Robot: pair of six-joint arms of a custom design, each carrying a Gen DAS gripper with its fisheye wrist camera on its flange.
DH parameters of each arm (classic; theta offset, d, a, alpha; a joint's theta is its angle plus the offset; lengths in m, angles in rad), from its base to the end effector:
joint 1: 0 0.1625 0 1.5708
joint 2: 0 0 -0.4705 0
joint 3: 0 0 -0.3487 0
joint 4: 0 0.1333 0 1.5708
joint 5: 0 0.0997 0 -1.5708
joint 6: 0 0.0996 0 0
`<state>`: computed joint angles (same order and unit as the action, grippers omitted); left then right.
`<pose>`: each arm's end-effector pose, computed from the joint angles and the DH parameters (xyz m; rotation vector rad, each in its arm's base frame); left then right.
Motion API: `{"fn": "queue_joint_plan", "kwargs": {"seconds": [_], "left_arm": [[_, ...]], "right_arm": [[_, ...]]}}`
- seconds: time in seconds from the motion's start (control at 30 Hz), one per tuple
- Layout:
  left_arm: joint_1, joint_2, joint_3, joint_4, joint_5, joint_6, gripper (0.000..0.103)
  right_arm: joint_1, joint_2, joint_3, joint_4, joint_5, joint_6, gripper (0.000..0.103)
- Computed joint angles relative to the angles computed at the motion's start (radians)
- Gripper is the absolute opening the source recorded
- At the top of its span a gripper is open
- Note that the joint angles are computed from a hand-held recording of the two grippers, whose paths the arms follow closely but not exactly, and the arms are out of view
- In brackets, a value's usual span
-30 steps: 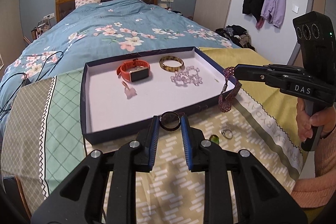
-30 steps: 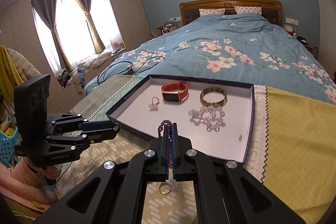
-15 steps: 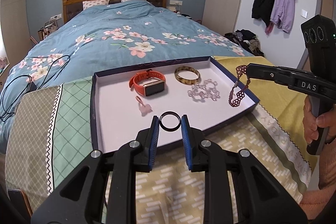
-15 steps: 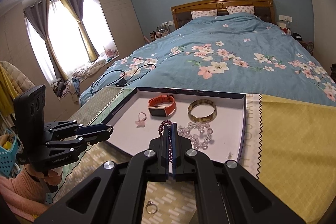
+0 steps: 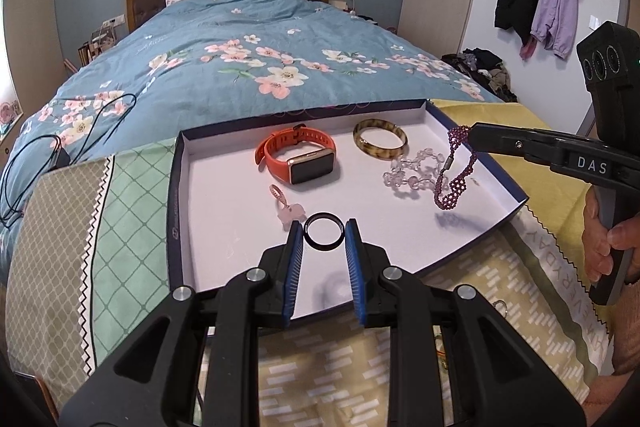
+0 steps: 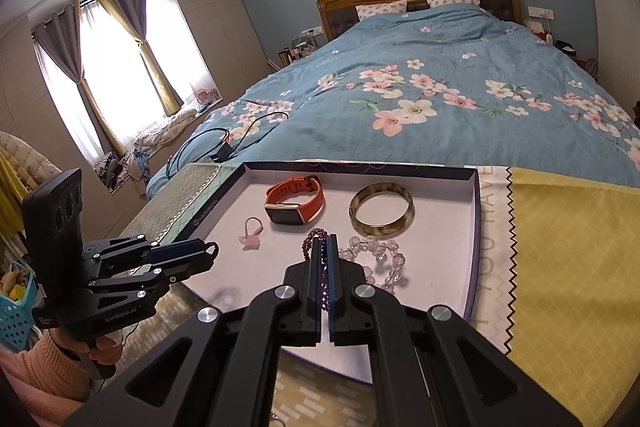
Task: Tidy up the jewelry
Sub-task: 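Carry black ring over box with left tool while right tool carries red bracelet, then release black ring into box with left tool while right tool releases red bracelet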
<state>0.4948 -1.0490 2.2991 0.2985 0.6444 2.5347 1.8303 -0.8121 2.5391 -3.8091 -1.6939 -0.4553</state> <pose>-0.1155 -0.3042 0.1774 0.5417 2.3239 -0.9062 0.2209 -0.3601 0.1221 0.9646 -2.7158 0.7322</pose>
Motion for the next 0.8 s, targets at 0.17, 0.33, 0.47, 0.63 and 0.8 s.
{"fn": "queue_joint_plan", "kwargs": {"seconds": [0.17,0.33,0.47,0.63,0.8], "left_arm": [[0.038,-0.002,-0.017,-0.008,0.013,0.023,0.022],[0.085,0.012,-0.042,-0.011,0.027,0.05,0.022],[0.125,0.023,-0.064,-0.015,0.042,0.079,0.022],[0.163,0.038,-0.094,-0.012,0.043,0.102,0.022],[0.169,0.043,-0.097,-0.021,0.04,0.095,0.026]], "right_arm": [[-0.01,0.016,-0.022,0.012,-0.016,0.009,0.001],[-0.015,0.034,-0.045,0.021,-0.044,0.02,0.001],[-0.018,0.048,-0.059,0.027,-0.062,0.027,0.001],[-0.018,0.058,-0.075,0.033,-0.088,0.04,0.004],[-0.011,0.069,-0.07,-0.003,-0.117,0.033,0.009]]}}
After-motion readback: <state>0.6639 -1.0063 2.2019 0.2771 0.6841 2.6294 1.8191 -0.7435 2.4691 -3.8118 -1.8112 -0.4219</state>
